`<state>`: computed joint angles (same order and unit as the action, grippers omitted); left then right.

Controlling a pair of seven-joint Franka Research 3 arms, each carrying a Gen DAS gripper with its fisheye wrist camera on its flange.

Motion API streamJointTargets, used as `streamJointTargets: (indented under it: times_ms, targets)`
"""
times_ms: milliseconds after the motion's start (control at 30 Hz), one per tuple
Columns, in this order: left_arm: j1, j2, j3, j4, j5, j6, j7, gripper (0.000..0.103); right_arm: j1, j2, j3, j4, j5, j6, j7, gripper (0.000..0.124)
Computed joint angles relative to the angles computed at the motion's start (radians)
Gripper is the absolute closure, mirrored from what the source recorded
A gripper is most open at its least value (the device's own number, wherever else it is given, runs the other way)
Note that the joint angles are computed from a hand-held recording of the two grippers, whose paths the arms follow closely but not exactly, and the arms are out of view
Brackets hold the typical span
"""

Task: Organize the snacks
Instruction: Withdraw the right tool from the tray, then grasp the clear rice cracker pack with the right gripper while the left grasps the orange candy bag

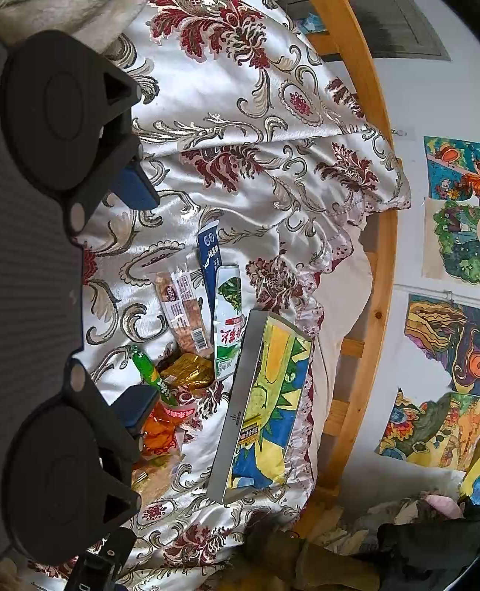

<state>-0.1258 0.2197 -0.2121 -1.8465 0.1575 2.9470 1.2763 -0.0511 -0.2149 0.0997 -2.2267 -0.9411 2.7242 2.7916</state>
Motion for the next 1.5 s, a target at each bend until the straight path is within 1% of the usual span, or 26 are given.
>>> streamJointTargets:
  times_ms: [133, 233, 333, 433, 500, 567, 633, 700, 733, 833, 900, 967, 1000, 1100, 1133, 1233, 1367, 1500]
  targets:
    - [0.034, 0.005, -0.042, 0.006, -0.068, -0.009, 0.078, 0.001, 0.007, 0.007, -0.012, 0.0, 0.045, 0.013, -0.041, 0.022]
    - [0.048, 0.008, -0.063, 0.023, -0.125, -0.049, 0.137, 0.001, 0.009, 0.013, -0.016, 0.002, 0.084, 0.013, -0.067, 0.022]
    - [0.043, 0.021, -0.067, 0.064, -0.148, -0.112, 0.198, 0.001, 0.015, 0.02, -0.027, 0.003, 0.148, 0.019, -0.117, 0.022]
    - [0.049, 0.052, -0.085, 0.126, -0.196, -0.187, 0.299, 0.001, 0.022, 0.03, -0.043, 0.002, 0.241, 0.037, -0.178, 0.022]
    - [0.054, 0.089, -0.1, 0.187, -0.238, -0.249, 0.374, 0.001, 0.016, 0.035, -0.042, 0.005, 0.277, 0.03, -0.191, 0.022]
    - [0.048, 0.129, -0.103, 0.252, -0.26, -0.311, 0.419, 0.001, 0.018, 0.039, -0.048, 0.009, 0.322, 0.028, -0.219, 0.022]
    - [0.037, 0.168, -0.099, 0.309, -0.27, -0.346, 0.445, 0.001, 0.022, 0.048, -0.056, 0.017, 0.379, 0.023, -0.264, 0.022]
    - [0.024, 0.209, -0.094, 0.36, -0.268, -0.36, 0.463, 0.001, 0.025, 0.059, -0.065, 0.026, 0.424, 0.025, -0.307, 0.022]
    - [0.014, 0.231, -0.088, 0.388, -0.258, -0.367, 0.463, 0.001, 0.031, 0.069, -0.074, 0.035, 0.468, 0.025, -0.348, 0.022]
    - [-0.002, 0.295, -0.088, 0.466, -0.243, -0.378, 0.487, 0.001, 0.056, 0.106, -0.108, 0.072, 0.639, 0.017, -0.506, 0.022]
    - [-0.003, 0.333, -0.102, 0.509, -0.251, -0.374, 0.511, 0.001, 0.07, 0.134, -0.133, 0.101, 0.784, 0.015, -0.64, 0.022]
    - [0.0, 0.375, -0.123, 0.561, -0.267, -0.389, 0.549, 0.001, 0.074, 0.178, -0.155, 0.158, 0.938, -0.022, -0.766, 0.022]
    - [-0.005, 0.397, -0.127, 0.588, -0.268, -0.397, 0.564, 0.001, 0.07, 0.195, -0.16, 0.178, 0.973, -0.028, -0.801, 0.022]
    - [-0.029, 0.455, -0.127, 0.654, -0.253, -0.396, 0.605, 0.001, 0.058, 0.258, -0.171, 0.247, 0.968, -0.044, -0.835, 0.022]
    - [-0.033, 0.473, -0.132, 0.676, -0.253, -0.4, 0.622, 0.001, 0.055, 0.274, -0.173, 0.261, 0.985, -0.042, -0.857, 0.022]
    - [-0.041, 0.537, -0.152, 0.752, -0.263, -0.416, 0.688, 0.001, 0.044, 0.322, -0.173, 0.296, 1.093, -0.043, -0.929, 0.022]
    - [-0.045, 0.599, -0.181, 0.829, -0.292, -0.444, 0.784, 0.001, 0.028, 0.369, -0.166, 0.335, 1.228, -0.071, -0.999, 0.022]
    - [-0.056, 0.676, -0.205, 0.94, -0.328, -0.519, 0.903, 0.001, 0.02, 0.407, -0.162, 0.37, 1.31, -0.088, -1.027, 0.022]
